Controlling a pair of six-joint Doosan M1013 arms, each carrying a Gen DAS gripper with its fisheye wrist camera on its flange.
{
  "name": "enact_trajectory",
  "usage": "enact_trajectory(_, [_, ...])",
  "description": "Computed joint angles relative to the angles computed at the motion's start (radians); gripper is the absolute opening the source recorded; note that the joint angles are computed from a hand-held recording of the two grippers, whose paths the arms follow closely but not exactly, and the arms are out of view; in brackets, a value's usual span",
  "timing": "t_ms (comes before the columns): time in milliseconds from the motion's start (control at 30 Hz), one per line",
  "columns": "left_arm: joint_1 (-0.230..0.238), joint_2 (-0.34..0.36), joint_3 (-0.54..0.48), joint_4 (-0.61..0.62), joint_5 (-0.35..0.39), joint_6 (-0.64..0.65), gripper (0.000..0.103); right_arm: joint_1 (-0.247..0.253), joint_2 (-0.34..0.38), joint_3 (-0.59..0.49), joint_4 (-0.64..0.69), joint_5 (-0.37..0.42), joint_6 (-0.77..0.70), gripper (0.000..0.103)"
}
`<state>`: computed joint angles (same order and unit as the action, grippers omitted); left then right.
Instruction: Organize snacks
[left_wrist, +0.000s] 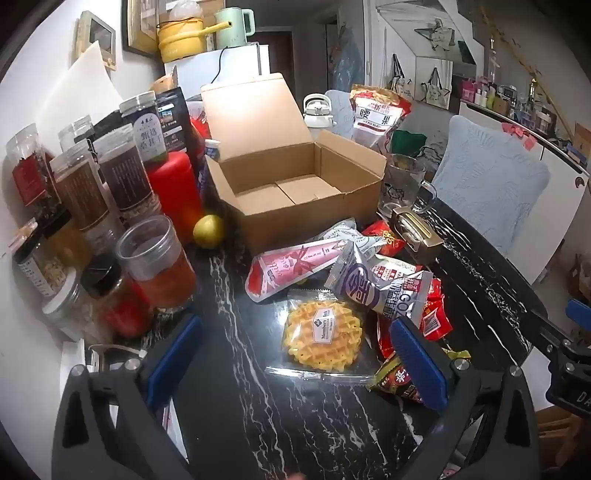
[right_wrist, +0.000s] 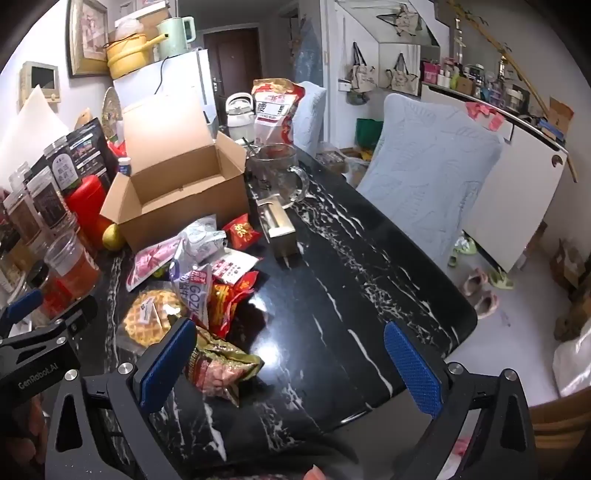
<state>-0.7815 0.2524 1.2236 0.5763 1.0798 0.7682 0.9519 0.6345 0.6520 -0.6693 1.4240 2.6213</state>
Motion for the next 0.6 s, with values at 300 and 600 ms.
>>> enact_trajectory(300, [0.016,-0.005,-0.017,-0.049,-0.010,0.041,0.103,0.002,-0.001,-0.003,0.003,-0.003,-0.001,0.103])
enact_trajectory(600, [0.006,-0.009,0.007,-0.021,-0.028,0.008,0.103,0.002,-0.003,0.006,0.002,-0.012,-0.005,0.103])
